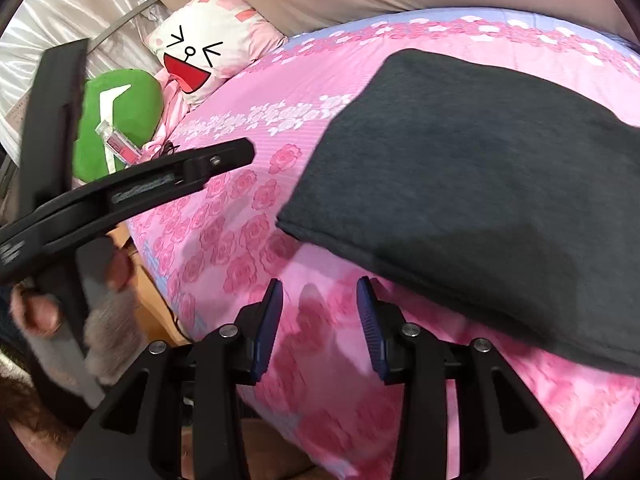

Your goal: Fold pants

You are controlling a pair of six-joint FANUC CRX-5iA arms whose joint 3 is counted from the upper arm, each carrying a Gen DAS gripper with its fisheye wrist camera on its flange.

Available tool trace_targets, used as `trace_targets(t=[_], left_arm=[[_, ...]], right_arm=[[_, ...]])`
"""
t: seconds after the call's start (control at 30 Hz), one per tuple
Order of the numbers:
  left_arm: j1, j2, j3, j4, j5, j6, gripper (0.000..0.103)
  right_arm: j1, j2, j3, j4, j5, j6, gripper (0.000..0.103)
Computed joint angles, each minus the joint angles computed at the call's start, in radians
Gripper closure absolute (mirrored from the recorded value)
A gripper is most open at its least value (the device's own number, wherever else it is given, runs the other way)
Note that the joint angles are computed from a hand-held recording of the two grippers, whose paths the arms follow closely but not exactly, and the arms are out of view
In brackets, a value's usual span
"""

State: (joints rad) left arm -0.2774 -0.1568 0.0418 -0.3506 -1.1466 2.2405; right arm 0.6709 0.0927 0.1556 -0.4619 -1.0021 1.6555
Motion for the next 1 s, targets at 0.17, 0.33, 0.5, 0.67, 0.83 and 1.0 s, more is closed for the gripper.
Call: trace_targets(t=[0.17, 0.33, 0.5, 0.67, 0.83, 1.0], left_arm=[[0.032, -0.053, -0.048, 0.027, 0.026, -0.024, 0.039], [0.055, -0.080, -0.070, 0.040, 0.040, -0.034, 0.039], [0.048, -0.095, -0.057, 0.014, 0.022, -0.020, 0.039], [0.038, -0.063, -0.023, 0.027, 0.030, -0.038, 0.037], [0.009, 0.014, 0.035, 0.091, 0.041, -0.109, 0.037], [-0.068, 0.100, 0.102, 0.107, 0.048, -0.157, 0.030]], right_arm=[[0.024, 0.015, 0.006, 0.024, 0.108, -0.067, 0.059], [0.084, 0.047, -0.012, 0.176, 0.227, -0.161, 0.076], [0.050, -0.009, 0.010, 0.073, 0.138, -0.040, 0.092], [0.020, 0.025, -0.002, 0.005, 0.029, 0.047, 0.092], [-0.067, -0.077, -0.048, -0.041, 0.009, 0.085, 0.082], [-0.159, -0.238, -0.251, 0.281, 0.212, -0.215, 0.056]])
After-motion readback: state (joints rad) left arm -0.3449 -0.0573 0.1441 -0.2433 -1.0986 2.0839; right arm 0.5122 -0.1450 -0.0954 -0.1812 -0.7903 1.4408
